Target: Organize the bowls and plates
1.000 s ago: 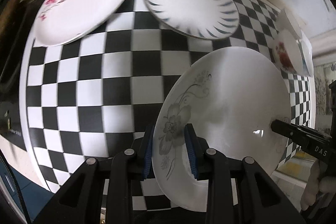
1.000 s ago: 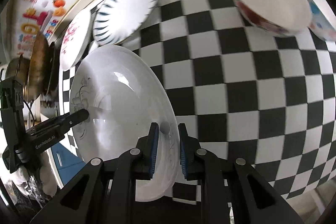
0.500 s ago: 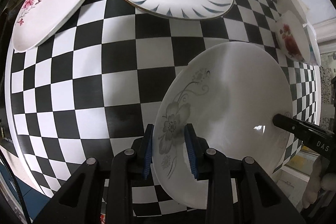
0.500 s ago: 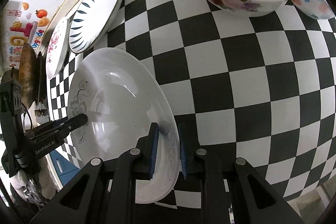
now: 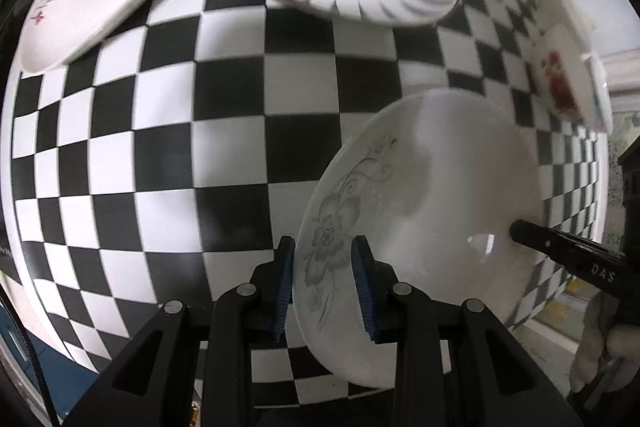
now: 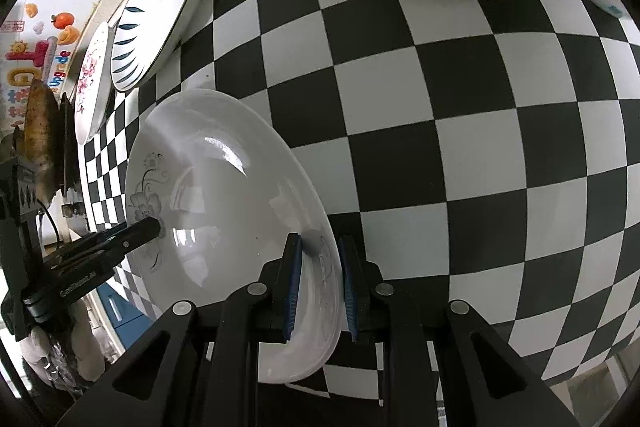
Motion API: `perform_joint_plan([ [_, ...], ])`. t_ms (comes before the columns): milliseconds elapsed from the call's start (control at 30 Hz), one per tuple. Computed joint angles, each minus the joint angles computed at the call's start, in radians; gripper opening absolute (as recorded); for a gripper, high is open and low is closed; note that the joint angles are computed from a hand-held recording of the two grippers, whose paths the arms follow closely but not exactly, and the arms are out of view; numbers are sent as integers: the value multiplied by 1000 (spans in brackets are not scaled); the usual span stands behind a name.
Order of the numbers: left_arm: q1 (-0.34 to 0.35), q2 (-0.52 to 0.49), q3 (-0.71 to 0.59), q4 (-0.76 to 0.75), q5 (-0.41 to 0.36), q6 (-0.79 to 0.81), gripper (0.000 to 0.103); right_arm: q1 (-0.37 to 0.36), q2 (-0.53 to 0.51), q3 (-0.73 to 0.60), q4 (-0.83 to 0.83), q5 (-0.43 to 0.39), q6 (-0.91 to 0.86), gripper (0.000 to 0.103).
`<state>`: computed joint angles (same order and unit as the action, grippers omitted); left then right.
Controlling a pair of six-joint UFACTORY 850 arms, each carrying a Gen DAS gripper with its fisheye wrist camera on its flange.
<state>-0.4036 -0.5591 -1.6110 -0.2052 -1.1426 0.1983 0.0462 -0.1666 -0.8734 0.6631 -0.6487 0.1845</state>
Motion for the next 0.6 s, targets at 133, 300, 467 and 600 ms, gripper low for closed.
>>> perform_joint_plan([
  [133,49,40,-24,-40,21,-18,27,6,55,-49,-170,-28,147,22],
  [300,154,0,-131,-106,46,-108,38,52,20,-263,-286,-65,133,40],
  [467,248,-95,-200,-162,64,-273,38,89,-248,-618,-245,-99,-95,45],
  [600,289,-139,-221,-195,113,-372,38,106,-583,-1036,-253,-173,-204,45],
])
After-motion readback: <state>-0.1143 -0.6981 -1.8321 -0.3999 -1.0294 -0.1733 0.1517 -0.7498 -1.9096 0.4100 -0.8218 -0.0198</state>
